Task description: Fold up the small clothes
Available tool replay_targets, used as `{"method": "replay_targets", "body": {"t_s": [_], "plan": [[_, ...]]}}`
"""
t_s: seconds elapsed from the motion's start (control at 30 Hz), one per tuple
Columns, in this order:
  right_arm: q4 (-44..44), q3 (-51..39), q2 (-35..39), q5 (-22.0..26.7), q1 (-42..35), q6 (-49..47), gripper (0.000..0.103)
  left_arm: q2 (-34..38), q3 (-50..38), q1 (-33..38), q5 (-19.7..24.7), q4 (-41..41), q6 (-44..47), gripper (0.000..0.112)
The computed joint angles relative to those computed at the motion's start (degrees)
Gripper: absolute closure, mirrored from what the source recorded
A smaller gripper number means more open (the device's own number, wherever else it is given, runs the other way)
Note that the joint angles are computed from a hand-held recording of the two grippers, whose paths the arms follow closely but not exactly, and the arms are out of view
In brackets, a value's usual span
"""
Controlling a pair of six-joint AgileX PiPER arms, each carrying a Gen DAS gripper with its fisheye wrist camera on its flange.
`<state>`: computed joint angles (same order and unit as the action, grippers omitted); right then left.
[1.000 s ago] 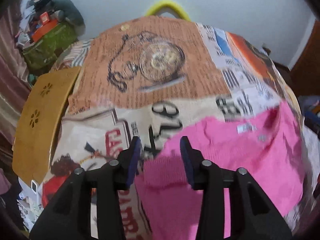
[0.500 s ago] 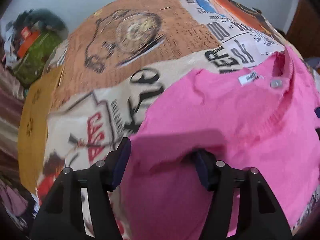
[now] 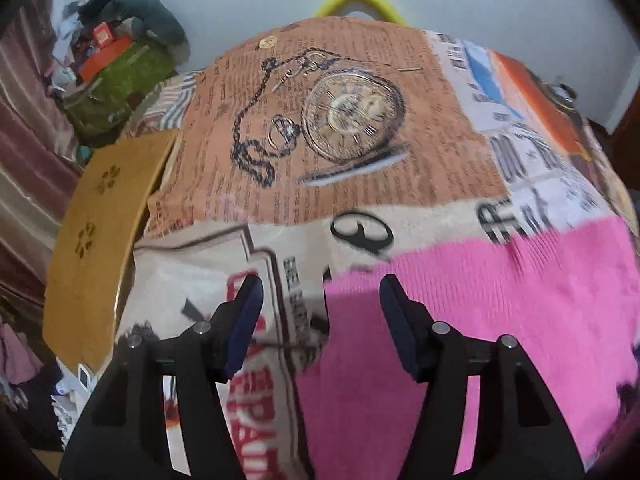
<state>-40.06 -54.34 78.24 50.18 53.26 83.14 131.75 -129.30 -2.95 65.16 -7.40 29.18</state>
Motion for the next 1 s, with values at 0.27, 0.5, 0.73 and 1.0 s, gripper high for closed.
{"method": "replay_targets", "body": {"t_s": [0.27,0.5,0.73,1.0], "plan": [[-2.4,0.5,-3.0,7.0,9.2,10.1,0.051,-14.8,25.4,8.1,-4.1,-5.8,15.0,0.049],[-2.1,1.2,-4.6,13.3,17.0,18.5,0.047,-21.2,37.5,15.2,1.7,-10.8,22.5,0.048],[0.8,4.3,-3.1,8.9,18.7,23.6,0.047,-26.4,48.0,18.5,-1.3,-13.7,26.5,0.055],[-0.5,5.4,-2.0,3.8,14.5,23.5,0.088,-26.2,46.2,22.2,0.7,-16.6,27.6,0.105]]}}
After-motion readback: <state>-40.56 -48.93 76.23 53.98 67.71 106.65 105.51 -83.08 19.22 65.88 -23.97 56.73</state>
